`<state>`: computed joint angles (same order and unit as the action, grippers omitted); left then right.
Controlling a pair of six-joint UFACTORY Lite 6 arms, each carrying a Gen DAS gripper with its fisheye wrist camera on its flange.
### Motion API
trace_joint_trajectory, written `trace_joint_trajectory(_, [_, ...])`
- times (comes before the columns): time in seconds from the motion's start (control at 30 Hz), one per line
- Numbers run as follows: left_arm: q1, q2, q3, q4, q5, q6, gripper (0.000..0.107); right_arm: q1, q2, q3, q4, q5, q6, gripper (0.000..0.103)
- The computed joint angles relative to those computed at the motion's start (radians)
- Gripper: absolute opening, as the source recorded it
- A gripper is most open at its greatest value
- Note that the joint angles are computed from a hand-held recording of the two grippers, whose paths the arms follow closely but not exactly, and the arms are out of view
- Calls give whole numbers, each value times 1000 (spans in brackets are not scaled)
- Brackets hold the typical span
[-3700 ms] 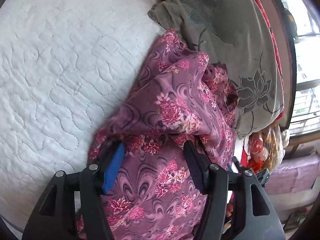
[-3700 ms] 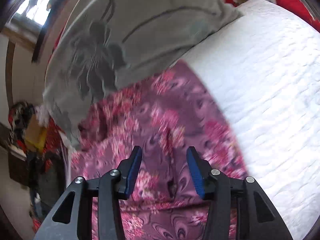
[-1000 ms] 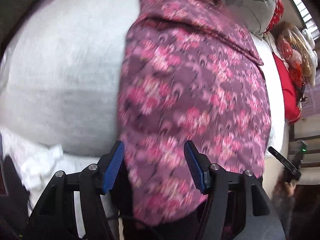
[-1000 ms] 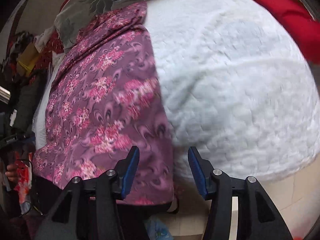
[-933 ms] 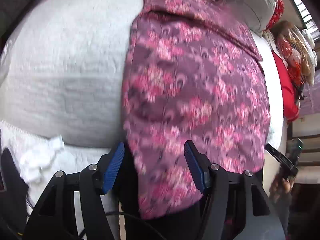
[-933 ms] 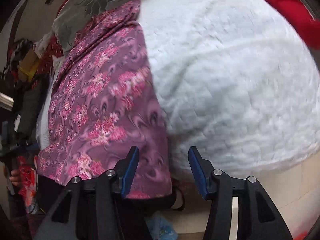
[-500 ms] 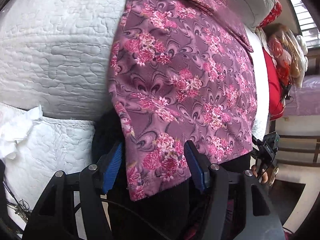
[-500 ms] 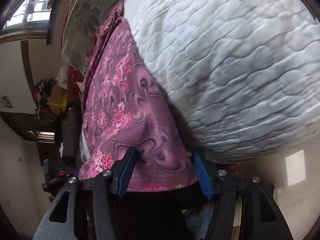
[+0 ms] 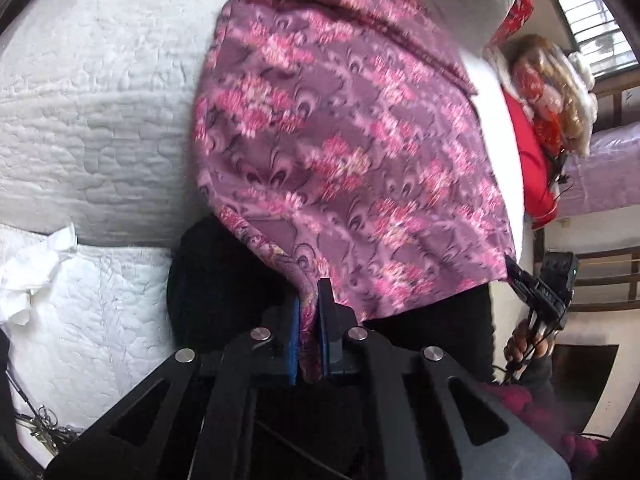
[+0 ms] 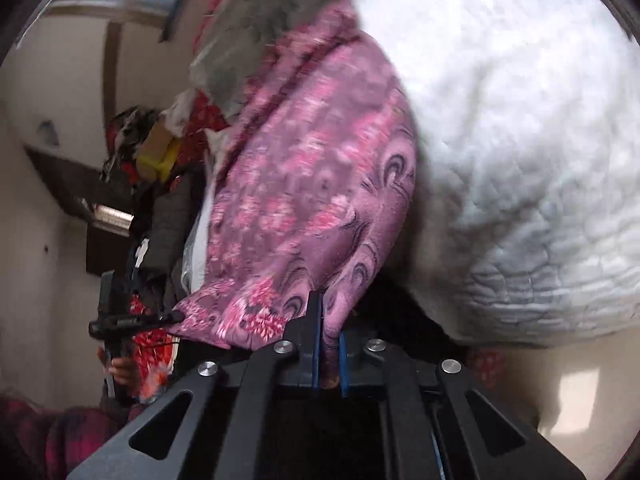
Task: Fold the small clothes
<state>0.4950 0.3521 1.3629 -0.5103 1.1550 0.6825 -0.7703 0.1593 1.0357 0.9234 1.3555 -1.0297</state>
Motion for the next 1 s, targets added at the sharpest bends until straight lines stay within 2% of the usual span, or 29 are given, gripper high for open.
trace_joint_trajectory(0.2, [48,96,165,-133,99,-12,5,14,-32,109,102,60,65,5])
trace_joint_trajectory(0.37, [79,188,354,-223,146,-66,4,109,12,233,172,14,147,5])
trace_joint_trajectory(0.57, [81,361,672,-261,152,-179,3,217,206,504,247,-55,254,5])
trace_joint_trajectory(0.63, [72,465,831,-239,216,-222,3,245,280,602,237,-70,299,5])
trace_joint_trajectory(0.7, [56,519,906,-199,294,-224,4,273,336,680,220,-81,338,5])
trace_joint_trajectory(0.77, [25,468,819,-87,281,-177,5,287,355,706,201,-81,345,6])
trace_joint_trajectory(0.83, [6,386,667,9,221,-142,15,296,342,682,181,-97,336,6])
trace_joint_trajectory(0.9, [2,340,548,61,201,-135,40,294,323,637,169,-106,326,6])
trace_joint_trajectory(1.0, [-8,287,421,111,173,-118,42,281,297,567,161,-115,313,6])
